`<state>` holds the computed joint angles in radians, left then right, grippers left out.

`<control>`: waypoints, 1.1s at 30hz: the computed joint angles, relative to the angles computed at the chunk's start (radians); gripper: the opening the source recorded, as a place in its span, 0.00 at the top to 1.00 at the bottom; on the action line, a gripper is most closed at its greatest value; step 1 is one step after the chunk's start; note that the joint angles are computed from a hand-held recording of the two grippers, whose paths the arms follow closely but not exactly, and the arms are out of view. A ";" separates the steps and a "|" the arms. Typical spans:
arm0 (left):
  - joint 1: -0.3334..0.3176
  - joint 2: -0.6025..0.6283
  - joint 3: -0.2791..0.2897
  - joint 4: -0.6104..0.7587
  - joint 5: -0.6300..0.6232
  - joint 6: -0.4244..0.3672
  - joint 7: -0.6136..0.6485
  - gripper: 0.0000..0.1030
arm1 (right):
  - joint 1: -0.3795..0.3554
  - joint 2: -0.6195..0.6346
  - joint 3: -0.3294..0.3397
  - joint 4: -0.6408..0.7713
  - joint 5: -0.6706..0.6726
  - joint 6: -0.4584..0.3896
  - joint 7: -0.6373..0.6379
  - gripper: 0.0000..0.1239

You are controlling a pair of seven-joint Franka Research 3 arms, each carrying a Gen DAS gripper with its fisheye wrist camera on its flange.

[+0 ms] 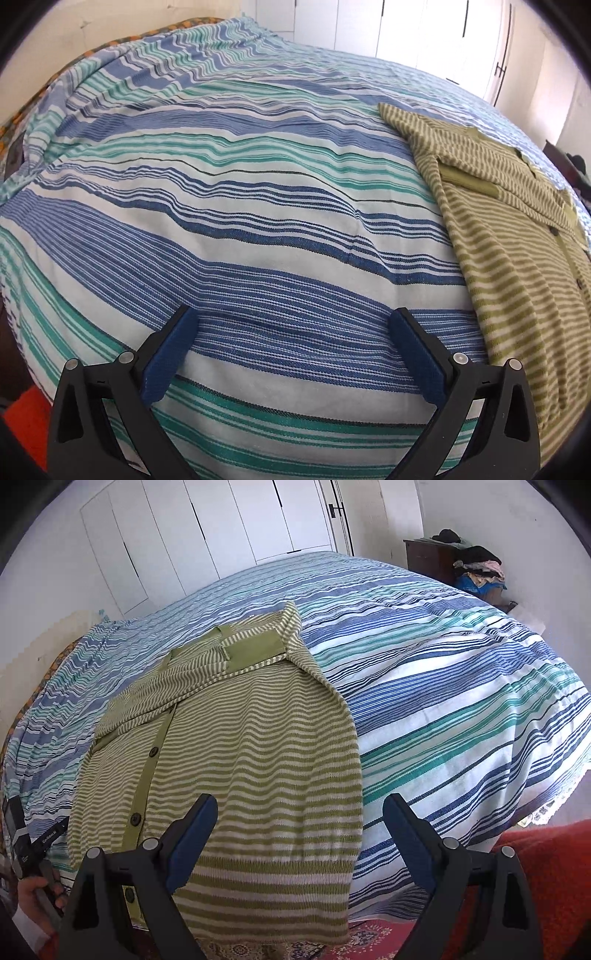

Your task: Fold small clothes

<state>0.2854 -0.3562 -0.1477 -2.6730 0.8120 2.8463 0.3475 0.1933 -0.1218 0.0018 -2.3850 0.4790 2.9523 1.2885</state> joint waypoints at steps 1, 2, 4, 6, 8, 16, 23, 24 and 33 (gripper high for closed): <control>0.014 -0.002 -0.016 0.000 0.023 0.001 -0.029 0.00 | -0.005 0.000 0.002 -0.001 -0.012 -0.002 0.010 0.27; 0.026 -0.003 -0.031 0.000 0.049 -0.001 -0.059 0.00 | -0.008 0.001 0.004 -0.001 -0.022 -0.003 0.019 0.27; 0.030 -0.006 -0.046 0.002 0.088 -0.019 -0.092 0.00 | -0.011 0.001 0.005 -0.002 -0.034 -0.006 0.030 0.27; 0.015 0.000 -0.035 0.010 0.096 -0.034 -0.088 0.00 | -0.013 0.003 0.006 0.000 -0.044 -0.008 0.038 0.27; -0.012 0.002 -0.007 0.010 0.066 -0.040 -0.052 0.00 | -0.012 0.005 0.005 0.003 -0.046 -0.009 0.037 0.27; -0.035 -0.003 0.039 -0.006 -0.051 0.005 0.064 0.00 | -0.007 0.021 0.002 0.015 -0.032 -0.016 0.024 0.27; -0.001 0.003 -0.006 0.002 -0.037 -0.007 0.043 0.00 | -0.011 0.028 0.001 0.020 -0.014 -0.021 0.023 0.27; 0.001 0.005 -0.009 0.004 -0.029 -0.012 0.037 0.00 | -0.011 0.028 0.001 0.020 -0.014 -0.020 0.023 0.27; -0.014 0.006 -0.001 0.008 -0.008 -0.022 0.016 0.00 | -0.014 0.026 0.005 0.017 -0.033 -0.019 0.031 0.27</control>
<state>0.2719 -0.3499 -0.1489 -2.6654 0.8039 2.8241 0.3635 0.1798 -0.0962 0.0073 -2.3684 0.4461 2.9337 1.3199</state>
